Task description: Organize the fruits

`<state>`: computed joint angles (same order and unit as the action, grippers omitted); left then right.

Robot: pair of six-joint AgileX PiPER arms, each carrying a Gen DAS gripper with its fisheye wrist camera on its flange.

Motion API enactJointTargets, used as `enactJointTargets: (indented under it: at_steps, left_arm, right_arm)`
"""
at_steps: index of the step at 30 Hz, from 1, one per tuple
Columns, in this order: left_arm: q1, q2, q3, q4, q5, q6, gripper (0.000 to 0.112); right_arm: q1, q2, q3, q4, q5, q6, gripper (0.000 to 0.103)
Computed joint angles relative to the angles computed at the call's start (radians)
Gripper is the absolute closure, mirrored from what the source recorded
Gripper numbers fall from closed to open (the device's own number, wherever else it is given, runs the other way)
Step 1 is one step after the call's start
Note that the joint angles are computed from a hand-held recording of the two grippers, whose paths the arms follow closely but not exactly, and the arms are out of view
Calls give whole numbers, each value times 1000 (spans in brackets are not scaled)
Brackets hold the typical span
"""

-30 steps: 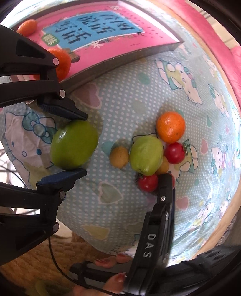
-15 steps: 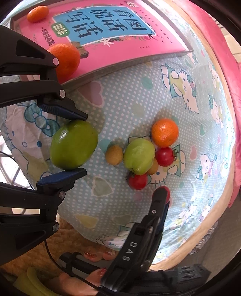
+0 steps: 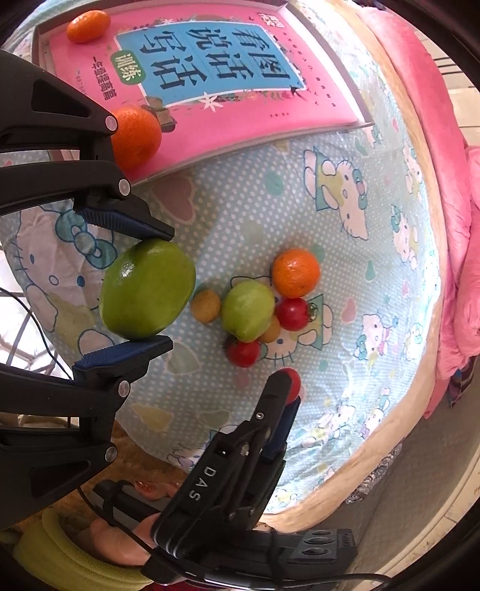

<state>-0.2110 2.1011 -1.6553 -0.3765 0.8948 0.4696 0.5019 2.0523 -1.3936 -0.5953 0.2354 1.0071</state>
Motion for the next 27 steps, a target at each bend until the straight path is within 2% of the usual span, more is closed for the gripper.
enactJointTargets:
  at_steps: [5,11,22,27]
  left_arm:
    - [13,-19,9,-12,-6,0,58]
    - [33,-50,24,-24,-16,1,58]
    - [82,-91,54,-44,-32,8,58]
    - [112,-104,59,-55,-36,8,58]
  right_arm:
    - [10,-3,1,-6,-1,4,73]
    - [39,-21,13,-131,-17,107,73]
    - [89,-27,-4,-142,-18,94,73]
    - [110,-22,-24,-79,-19,22,73]
